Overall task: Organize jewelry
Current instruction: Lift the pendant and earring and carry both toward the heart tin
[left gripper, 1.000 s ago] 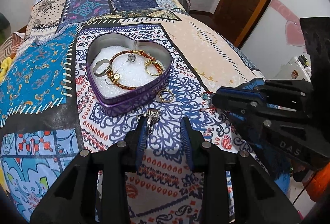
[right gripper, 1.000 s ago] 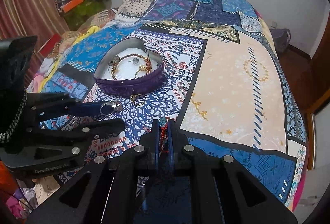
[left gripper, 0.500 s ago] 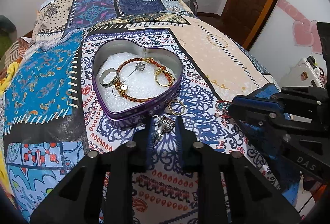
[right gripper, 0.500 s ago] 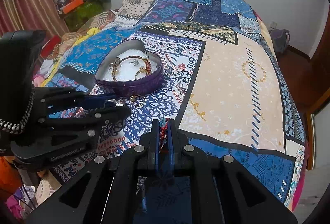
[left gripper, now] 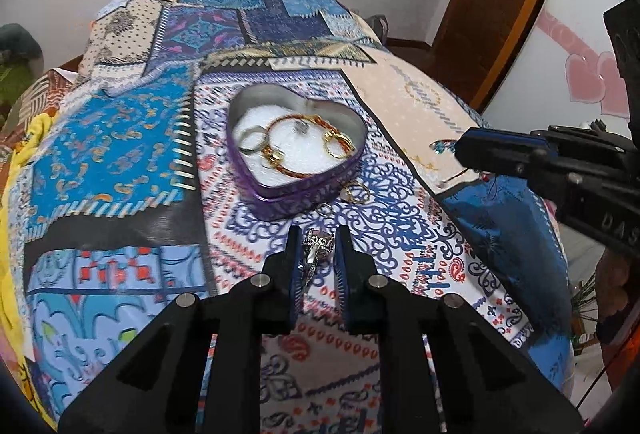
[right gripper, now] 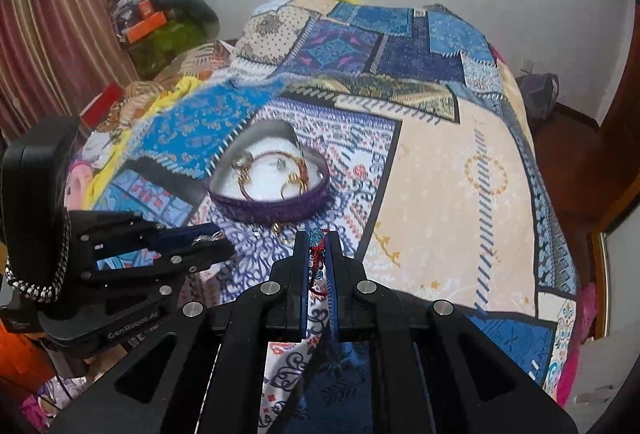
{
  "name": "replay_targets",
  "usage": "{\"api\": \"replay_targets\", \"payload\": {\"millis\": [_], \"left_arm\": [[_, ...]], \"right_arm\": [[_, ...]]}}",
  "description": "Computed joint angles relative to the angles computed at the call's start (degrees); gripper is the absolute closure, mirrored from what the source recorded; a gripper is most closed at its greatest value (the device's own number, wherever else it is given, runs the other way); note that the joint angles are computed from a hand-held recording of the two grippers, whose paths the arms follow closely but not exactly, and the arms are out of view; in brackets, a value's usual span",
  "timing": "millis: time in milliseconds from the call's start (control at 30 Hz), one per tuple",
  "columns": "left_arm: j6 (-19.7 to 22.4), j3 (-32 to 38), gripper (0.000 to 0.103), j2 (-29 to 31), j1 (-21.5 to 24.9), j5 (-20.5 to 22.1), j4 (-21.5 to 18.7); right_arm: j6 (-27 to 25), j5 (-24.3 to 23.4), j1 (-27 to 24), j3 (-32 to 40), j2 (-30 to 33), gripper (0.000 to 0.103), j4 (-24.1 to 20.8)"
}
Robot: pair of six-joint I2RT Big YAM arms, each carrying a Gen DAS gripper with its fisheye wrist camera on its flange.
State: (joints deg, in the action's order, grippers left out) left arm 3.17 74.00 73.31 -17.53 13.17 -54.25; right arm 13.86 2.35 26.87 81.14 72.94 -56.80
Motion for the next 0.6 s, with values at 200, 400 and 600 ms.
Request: {"api": "replay_targets", "payload": {"millis": [200, 400, 600], "left_arm": [[0.11, 0.64, 0.088, -1.62, 1.91, 0.61, 1.29], [0.65, 2.12, 0.088, -1.89, 3.20, 1.05, 2.75], [0.90, 3.93, 0.088, -1.13, 4.08, 1.65, 4.16]], "right_arm": [[0.18, 1.36, 0.62, 2.38, 0.46, 0.096, 0.52], [0.09, 2.20, 1.17, 4.77, 1.61, 0.096, 1.58], [-0.18, 1.79, 1.37, 6.78, 3.44, 0.096, 2.57]]}}
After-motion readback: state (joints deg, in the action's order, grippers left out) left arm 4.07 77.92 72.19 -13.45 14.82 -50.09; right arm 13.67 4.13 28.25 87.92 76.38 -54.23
